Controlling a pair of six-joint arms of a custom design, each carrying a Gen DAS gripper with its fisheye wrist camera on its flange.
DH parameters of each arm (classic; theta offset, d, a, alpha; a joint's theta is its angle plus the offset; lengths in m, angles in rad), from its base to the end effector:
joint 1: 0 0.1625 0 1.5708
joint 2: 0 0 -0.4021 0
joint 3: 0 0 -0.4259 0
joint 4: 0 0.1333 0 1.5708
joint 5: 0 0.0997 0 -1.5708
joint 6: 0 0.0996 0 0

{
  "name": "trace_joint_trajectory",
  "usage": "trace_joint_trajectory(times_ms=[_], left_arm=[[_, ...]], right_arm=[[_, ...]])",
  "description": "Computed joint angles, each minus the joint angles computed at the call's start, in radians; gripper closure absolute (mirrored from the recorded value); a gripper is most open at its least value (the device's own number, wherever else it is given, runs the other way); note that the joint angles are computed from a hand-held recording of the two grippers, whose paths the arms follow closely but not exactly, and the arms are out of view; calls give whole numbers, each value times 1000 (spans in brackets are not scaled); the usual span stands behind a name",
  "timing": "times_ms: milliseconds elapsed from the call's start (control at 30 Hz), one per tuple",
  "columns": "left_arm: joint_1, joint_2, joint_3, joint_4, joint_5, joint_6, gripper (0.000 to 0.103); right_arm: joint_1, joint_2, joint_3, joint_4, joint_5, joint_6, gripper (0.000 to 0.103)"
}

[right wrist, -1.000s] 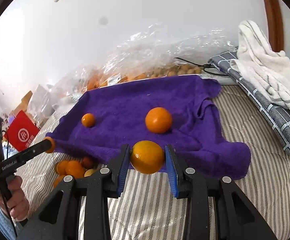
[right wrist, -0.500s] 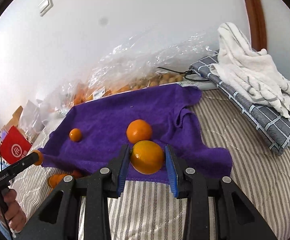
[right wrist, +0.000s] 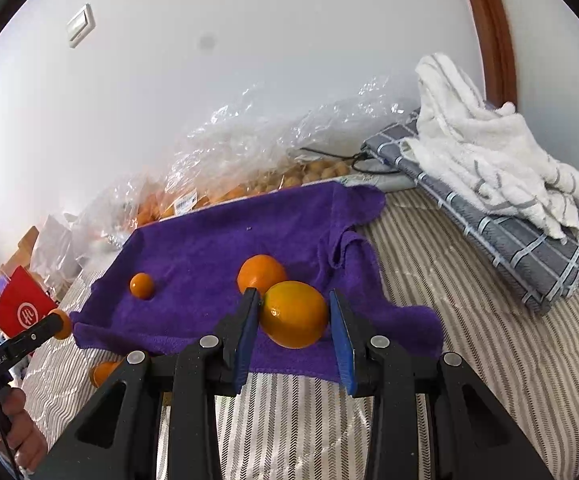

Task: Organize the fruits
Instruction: 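Carry both held oranges over the purple towel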

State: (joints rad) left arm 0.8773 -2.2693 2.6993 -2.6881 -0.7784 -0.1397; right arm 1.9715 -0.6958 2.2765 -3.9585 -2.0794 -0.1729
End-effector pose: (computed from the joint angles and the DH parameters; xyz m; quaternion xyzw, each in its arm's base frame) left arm -0.0027 -0.3228 0.3021 0.1124 0.8711 -0.4313 0.2065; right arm 0.2482 -0.3686 0.0062 0.1571 -0.8817 0.4038 0.1867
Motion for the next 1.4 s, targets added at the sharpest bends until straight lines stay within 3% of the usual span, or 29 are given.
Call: trace_joint_trajectory(times_ms=[167, 433, 533, 667, 800, 967, 1067, 1167, 1400], left_arm=[[-35, -19, 4, 20, 38, 1, 63], [-126, -108, -40, 200, 129, -39, 63], [-141, -71, -67, 161, 148, -11, 63], [-112, 64, -107, 2, 141, 50, 63], [-48, 215, -143, -166, 88, 83, 63], [43, 369, -153, -346, 49, 154, 63], [88, 417, -156, -379, 46, 188, 63], [125, 435, -164, -372, 30, 188, 63], [145, 467, -162, -391, 39, 209, 63]], right_arm=[[7, -3, 4, -38, -15, -2, 68], [28, -72, 9, -5, -2, -6, 68], [53, -93, -19, 10, -19, -40, 68], [68, -106, -76, 66, -18, -59, 68], [63, -88, -128, 102, 4, -61, 68], [17, -34, -160, 114, 38, -58, 68], [-18, -12, -165, 154, 38, -45, 68], [-32, 5, -184, 220, -24, -42, 68], [-43, 27, -204, 307, -82, -42, 68]])
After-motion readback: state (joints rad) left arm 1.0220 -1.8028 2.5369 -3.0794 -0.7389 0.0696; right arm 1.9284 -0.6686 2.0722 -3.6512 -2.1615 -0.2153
